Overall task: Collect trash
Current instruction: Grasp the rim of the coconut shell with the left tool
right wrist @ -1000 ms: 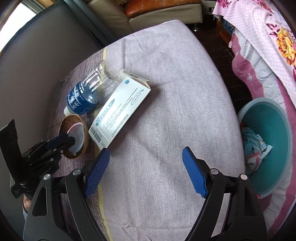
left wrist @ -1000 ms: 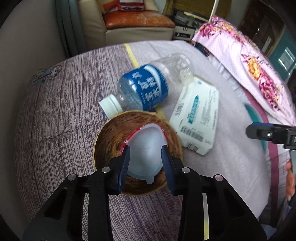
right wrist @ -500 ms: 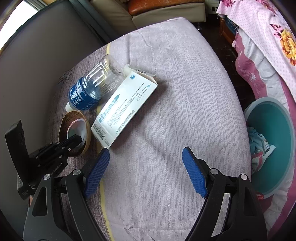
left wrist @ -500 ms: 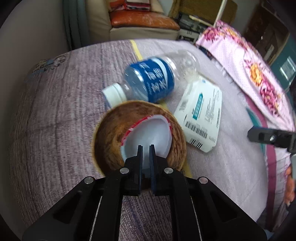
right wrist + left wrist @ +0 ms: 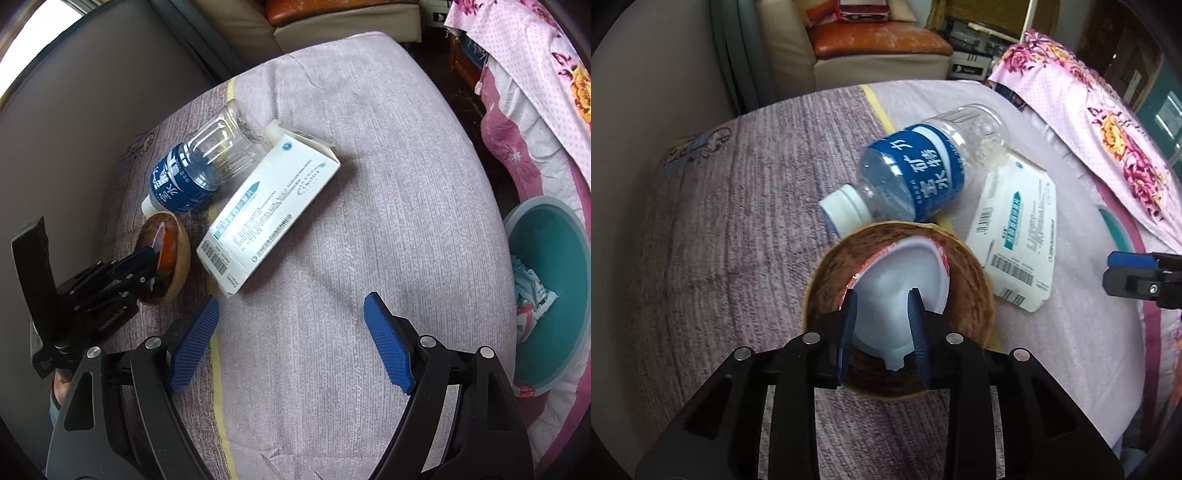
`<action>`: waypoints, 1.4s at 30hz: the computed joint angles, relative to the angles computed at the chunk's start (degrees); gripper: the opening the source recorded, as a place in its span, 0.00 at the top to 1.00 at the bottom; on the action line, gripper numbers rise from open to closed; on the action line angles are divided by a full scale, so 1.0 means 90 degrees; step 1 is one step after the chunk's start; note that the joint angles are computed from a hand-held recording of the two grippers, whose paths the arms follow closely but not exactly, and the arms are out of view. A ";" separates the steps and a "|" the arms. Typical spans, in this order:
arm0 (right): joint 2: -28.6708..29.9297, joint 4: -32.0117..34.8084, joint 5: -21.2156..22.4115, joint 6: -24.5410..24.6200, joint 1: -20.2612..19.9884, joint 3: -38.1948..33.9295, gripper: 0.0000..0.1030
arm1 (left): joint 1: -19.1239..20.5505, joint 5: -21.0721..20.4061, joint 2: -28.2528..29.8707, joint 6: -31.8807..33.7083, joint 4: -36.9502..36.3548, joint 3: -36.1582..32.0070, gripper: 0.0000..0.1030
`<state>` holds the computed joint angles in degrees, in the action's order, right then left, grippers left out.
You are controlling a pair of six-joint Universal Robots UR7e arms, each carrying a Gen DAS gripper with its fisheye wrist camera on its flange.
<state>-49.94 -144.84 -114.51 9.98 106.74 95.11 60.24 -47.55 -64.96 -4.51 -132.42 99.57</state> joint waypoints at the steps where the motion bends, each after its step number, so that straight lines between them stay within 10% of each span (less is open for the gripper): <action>1: 0.0008 -0.0011 0.0020 -0.0004 0.0003 -0.0012 0.25 | -0.0013 0.0027 -0.0037 0.0033 -0.0076 0.0039 0.65; 9: 0.0045 0.0059 0.0126 0.0034 -0.0008 -0.0074 0.25 | -0.0021 0.0222 -0.0111 0.0007 -0.0031 0.0071 0.64; 14: 0.0038 0.0034 0.0153 0.0042 -0.0023 -0.0059 0.25 | -0.0119 0.0372 -0.0373 0.0130 -0.0610 0.0367 0.31; 27: 0.0118 0.0077 0.0216 -0.0040 0.0071 -0.0145 0.25 | -0.0136 0.0383 -0.0538 -0.0237 -0.0554 0.0429 0.31; 31: 0.0130 0.0035 0.0203 -0.0007 0.0073 -0.0148 0.25 | -0.0216 0.0190 -0.0473 -0.0006 -0.0458 0.0402 0.55; 42: 0.0093 0.0028 0.0495 -0.0052 -0.0013 -0.0147 0.25 | 0.0024 -0.0023 -0.0039 0.0205 0.0268 0.0005 0.63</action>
<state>-49.11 -144.59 -110.05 9.50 106.61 93.78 60.46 -47.76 -65.32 -2.66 -130.01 99.62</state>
